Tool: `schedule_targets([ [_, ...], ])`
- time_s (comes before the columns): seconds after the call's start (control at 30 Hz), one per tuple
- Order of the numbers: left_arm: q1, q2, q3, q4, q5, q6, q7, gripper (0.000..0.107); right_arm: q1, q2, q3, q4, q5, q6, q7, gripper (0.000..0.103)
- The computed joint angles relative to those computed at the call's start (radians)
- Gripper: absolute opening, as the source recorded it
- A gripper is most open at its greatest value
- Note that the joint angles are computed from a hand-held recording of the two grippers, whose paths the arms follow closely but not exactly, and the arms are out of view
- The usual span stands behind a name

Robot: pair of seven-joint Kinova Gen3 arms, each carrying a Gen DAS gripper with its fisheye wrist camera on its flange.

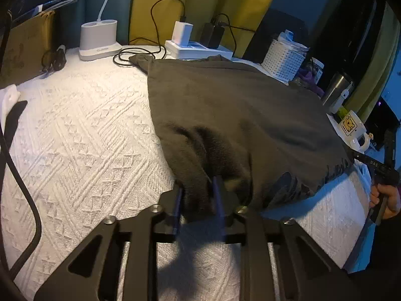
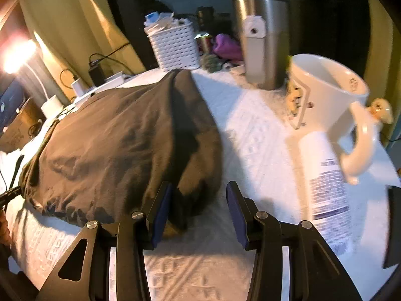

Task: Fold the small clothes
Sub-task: 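Grasp the folded shirt's hem with both grippers and lift it, then lay the lifted hem over the shirt body and open both grippers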

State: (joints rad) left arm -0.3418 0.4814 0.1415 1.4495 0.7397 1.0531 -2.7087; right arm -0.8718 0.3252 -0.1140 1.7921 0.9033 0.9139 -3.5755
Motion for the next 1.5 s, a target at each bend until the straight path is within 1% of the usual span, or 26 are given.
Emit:
schedule_targets([
  [0.03, 0.002, -0.003, 0.0, 0.001, -0.001, -0.004, -0.001, 0.01, 0.01, 0.01, -0.003, -0.006, -0.002, -0.016, 0.004, 0.047],
  [0.07, 0.003, -0.008, -0.002, 0.003, -0.003, -0.01, -0.001, 0.008, 0.001, 0.018, 0.007, -0.014, -0.002, -0.016, 0.01, 0.046],
  [0.1, 0.004, -0.012, -0.004, 0.005, -0.005, -0.015, -0.001, 0.007, -0.003, 0.025, 0.008, -0.02, 0.007, -0.009, 0.014, 0.041],
  [0.13, 0.003, -0.02, -0.006, 0.008, -0.004, -0.022, -0.001, 0.006, 0.012, 0.027, -0.006, -0.024, 0.012, -0.019, 0.023, 0.02],
  [0.17, 0.001, -0.031, -0.007, 0.013, -0.001, -0.032, -0.006, 0.005, 0.009, 0.029, -0.003, -0.031, 0.008, -0.013, 0.03, 0.014],
  [0.2, -0.002, -0.04, -0.007, 0.017, 0.003, -0.041, -0.014, 0.005, -0.008, 0.036, 0.012, -0.048, -0.006, 0.009, 0.05, 0.013],
  [0.23, -0.006, -0.049, -0.009, 0.017, 0.005, -0.045, -0.019, 0.005, -0.01, 0.043, 0.009, -0.069, -0.019, 0.041, 0.077, 0.01],
  [0.4, -0.025, -0.077, -0.025, -0.01, 0.004, -0.017, -0.022, 0.005, -0.042, 0.037, 0.014, -0.114, -0.027, 0.152, 0.12, 0.009],
  [0.6, -0.021, -0.089, -0.051, -0.013, -0.03, -0.003, 0.009, 0.005, -0.057, 0.028, -0.006, -0.146, -0.029, 0.233, 0.161, 0.009],
  [0.73, -0.016, -0.082, -0.063, 0.0, -0.075, 0.003, 0.034, 0.005, -0.056, 0.029, -0.014, -0.135, -0.048, 0.223, 0.148, 0.009],
  [0.97, 0.003, -0.093, -0.068, 0.065, -0.144, -0.053, 0.027, 0.005, -0.067, 0.055, -0.014, -0.11, -0.099, 0.205, 0.105, 0.009],
  [1.13, 0.004, -0.117, -0.065, 0.108, -0.154, -0.088, -0.001, 0.005, -0.093, 0.057, -0.012, -0.107, -0.101, 0.236, 0.066, 0.009],
  [1.3, -0.001, -0.144, -0.068, 0.159, -0.143, -0.125, -0.041, 0.005, -0.116, 0.057, -0.016, -0.094, -0.092, 0.256, 0.016, 0.009],
  [1.33, 0.001, -0.144, -0.07, 0.161, -0.142, -0.13, -0.042, 0.006, -0.123, 0.059, -0.017, -0.091, -0.088, 0.262, -0.002, 0.01],
  [1.37, 0.001, -0.145, -0.071, 0.165, -0.139, -0.133, -0.044, 0.006, -0.127, 0.063, -0.018, -0.096, -0.089, 0.274, -0.008, 0.015],
  [1.43, 0.001, -0.142, -0.074, 0.164, -0.138, -0.134, -0.04, 0.008, -0.134, 0.072, -0.019, -0.107, -0.094, 0.304, -0.014, 0.019],
  [1.5, 0.0, -0.136, -0.078, 0.151, -0.144, -0.121, -0.029, 0.01, -0.138, 0.07, -0.02, -0.104, -0.098, 0.313, -0.032, 0.023],
])
